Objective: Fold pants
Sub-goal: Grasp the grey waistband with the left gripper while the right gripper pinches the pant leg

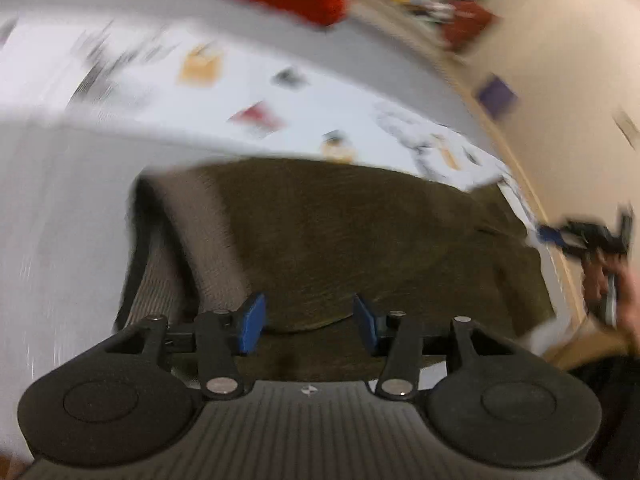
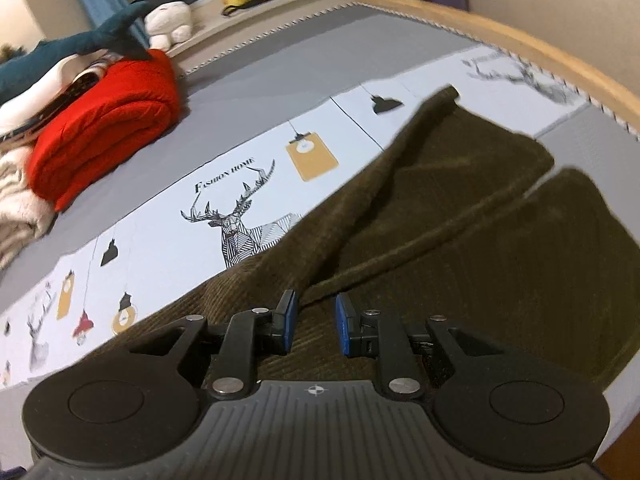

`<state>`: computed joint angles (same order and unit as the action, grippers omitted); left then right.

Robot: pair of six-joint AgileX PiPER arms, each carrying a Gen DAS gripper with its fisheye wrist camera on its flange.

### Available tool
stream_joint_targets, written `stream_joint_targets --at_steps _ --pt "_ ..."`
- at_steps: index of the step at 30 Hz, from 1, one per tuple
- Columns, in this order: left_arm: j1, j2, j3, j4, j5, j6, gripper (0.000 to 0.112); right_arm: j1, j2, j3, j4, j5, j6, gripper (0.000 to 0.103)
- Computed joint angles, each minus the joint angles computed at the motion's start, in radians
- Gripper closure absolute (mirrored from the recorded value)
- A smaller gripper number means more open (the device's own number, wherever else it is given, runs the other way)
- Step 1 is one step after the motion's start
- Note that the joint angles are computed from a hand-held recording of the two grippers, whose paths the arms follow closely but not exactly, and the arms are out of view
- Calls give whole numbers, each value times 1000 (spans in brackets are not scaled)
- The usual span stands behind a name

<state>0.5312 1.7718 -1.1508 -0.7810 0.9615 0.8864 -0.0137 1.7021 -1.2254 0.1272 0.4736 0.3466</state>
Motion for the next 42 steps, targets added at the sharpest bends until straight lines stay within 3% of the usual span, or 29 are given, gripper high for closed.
stream_joint_targets --at_steps 3,6,10,18,25,30,31,35,36,37,38,42 --pt "-16 81 -71 138 -21 -217 59 -12 10 -4 26 -2 16 80" --pt "-15 150 -147 138 -2 -281 55 -23 21 -9 56 -15 13 80" --pt "-48 196 -210 178 -16 -379 36 -67 40 -20 117 -60 -20 80" --pt "-119 271 -322 282 -37 -483 36 -168 196 -99 401 -99 -144 80" --pt "-155 283 -338 358 -56 -477 63 -177 377 -229 559 -111 -250 75" --pt "-154 276 -329 346 -76 -412 82 -141 490 -370 451 -109 -167 69" --pt "-147 275 -330 328 -72 -398 89 -133 515 -409 416 -98 -137 69" --pt "-138 268 -329 294 -71 -371 94 -112 607 -538 287 -41 -5 68" --pt "-140 265 -327 295 -75 -371 95 -108 620 -552 264 -34 25 70" --pt "-141 259 -322 292 -81 -369 95 -107 627 -556 265 -38 28 83" --pt "-140 254 -319 285 -87 -364 96 -107 625 -551 284 -48 9 89" --pt "-111 225 -304 211 -110 -347 98 -88 533 -479 209 -110 6 94"
